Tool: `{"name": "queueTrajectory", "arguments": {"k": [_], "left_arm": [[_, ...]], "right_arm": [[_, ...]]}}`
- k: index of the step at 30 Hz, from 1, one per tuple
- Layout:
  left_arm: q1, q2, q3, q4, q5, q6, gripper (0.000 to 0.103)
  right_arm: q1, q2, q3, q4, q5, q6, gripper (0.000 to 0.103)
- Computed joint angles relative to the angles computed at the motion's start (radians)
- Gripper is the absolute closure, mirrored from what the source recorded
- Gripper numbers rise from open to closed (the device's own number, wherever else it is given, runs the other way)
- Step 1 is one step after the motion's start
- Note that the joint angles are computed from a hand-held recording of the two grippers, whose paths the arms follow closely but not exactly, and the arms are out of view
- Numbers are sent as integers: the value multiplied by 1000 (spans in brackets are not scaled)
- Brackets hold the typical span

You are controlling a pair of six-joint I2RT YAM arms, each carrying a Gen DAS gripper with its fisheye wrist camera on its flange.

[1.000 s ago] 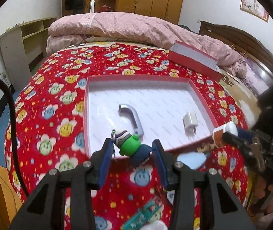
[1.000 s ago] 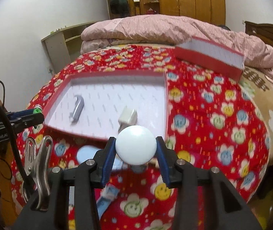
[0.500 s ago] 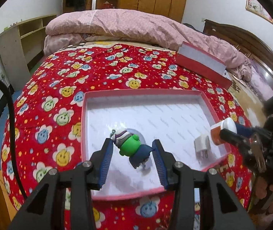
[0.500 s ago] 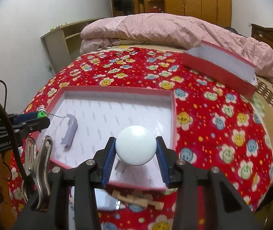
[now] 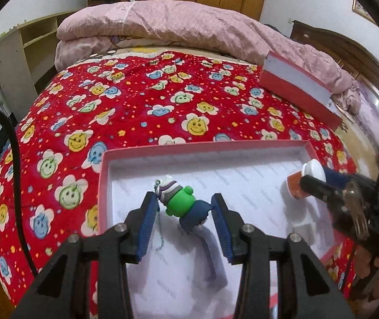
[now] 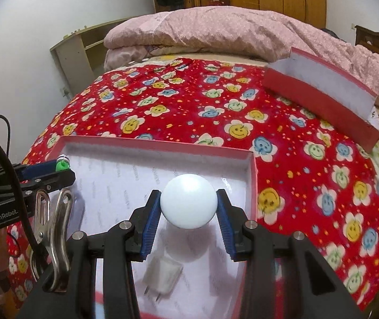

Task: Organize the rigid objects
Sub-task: 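Carry jar and figure into the red tray and open both tools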

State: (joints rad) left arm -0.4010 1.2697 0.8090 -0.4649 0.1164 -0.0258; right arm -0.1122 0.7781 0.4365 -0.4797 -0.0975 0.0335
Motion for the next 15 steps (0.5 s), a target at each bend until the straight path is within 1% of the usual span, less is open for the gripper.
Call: {"name": "queueTrajectory", "arguments": {"k": [3,8,15], "left_arm": [[-2,46,16,18,-8,-3,59],[-8,101,26,47,-18,-4,58],[-3,132,23,81,-2,-13,58]], "right_arm": [[-12,64,1,54,-12,-12,61],[-30,94,-4,110,-41,-19,61],[-34,109,-6,120,-58,-31,61]]}}
